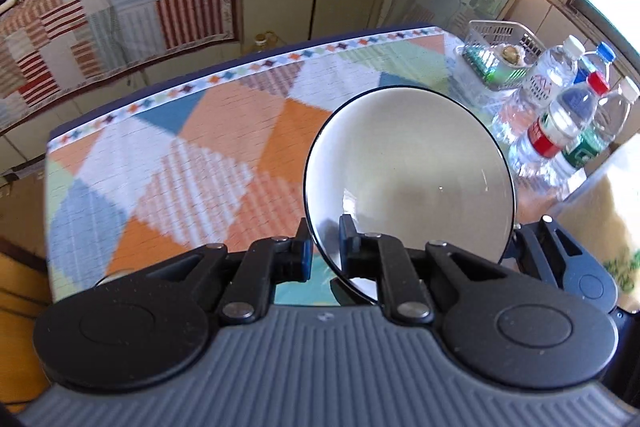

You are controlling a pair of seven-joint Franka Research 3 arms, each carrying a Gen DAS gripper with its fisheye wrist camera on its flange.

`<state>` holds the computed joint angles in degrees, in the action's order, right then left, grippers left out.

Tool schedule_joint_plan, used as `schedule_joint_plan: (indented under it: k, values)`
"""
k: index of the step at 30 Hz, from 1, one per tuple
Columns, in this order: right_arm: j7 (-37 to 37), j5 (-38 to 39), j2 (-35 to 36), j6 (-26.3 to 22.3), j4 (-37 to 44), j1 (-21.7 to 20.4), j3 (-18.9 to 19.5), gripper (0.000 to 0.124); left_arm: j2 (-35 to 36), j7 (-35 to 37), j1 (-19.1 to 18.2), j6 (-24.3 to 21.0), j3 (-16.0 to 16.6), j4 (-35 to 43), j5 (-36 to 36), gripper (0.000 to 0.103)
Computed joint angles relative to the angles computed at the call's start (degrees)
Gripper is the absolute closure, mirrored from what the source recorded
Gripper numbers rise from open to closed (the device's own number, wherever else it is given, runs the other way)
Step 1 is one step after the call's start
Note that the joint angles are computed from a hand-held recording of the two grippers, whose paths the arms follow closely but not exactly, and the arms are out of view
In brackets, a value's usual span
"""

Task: Organize plates and bowls
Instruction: 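Carry the third bowl with both grippers onto the two stacked bowls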

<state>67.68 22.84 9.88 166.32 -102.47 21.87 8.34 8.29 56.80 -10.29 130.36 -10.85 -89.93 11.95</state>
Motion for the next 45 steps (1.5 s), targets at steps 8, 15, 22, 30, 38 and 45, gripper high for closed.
schedule_joint_plan:
  k: [8,15,22,30,38,45]
  values:
    - [-3.38,4.96,-4.96,0.1,-5.47,2.74,2.69,0.032,-13.63,-1.25,2.04,-1.72,1.05,-14.22,-1.86,0.091]
    - [-12.08,13.11,-5.19,-3.42,-4.59,4.72,4.22,0.032,-21.03,-2.36,3.99,-2.34,2.55,-22.34,-2.74,0.092]
    - [-16.29,15.27,-4.36,-5.04,-4.38,6.64,4.43,0.032,-23.56,-2.4,5.42,-1.66,3.94,-27.28,-3.72,0.091]
    - [-14.99,13.47,-0.88,-7.71,-1.11,7.04,4.53,0.032,-21.89,-2.45,6.58,-3.14,4.46,-28.16,-5.66,0.092]
    - [-8.99,6.69,1.46,-8.83,0.45,8.21,3.78,0.032,-18.42,-0.63,7.35,-5.49,4.72,-25.89,-7.61,0.092]
    - [-2.13,0.7,2.37,-8.41,0.93,8.86,3.27,0.032,-16.46,-2.18,7.6,-5.67,3.96,-24.62,-6.24,0.087]
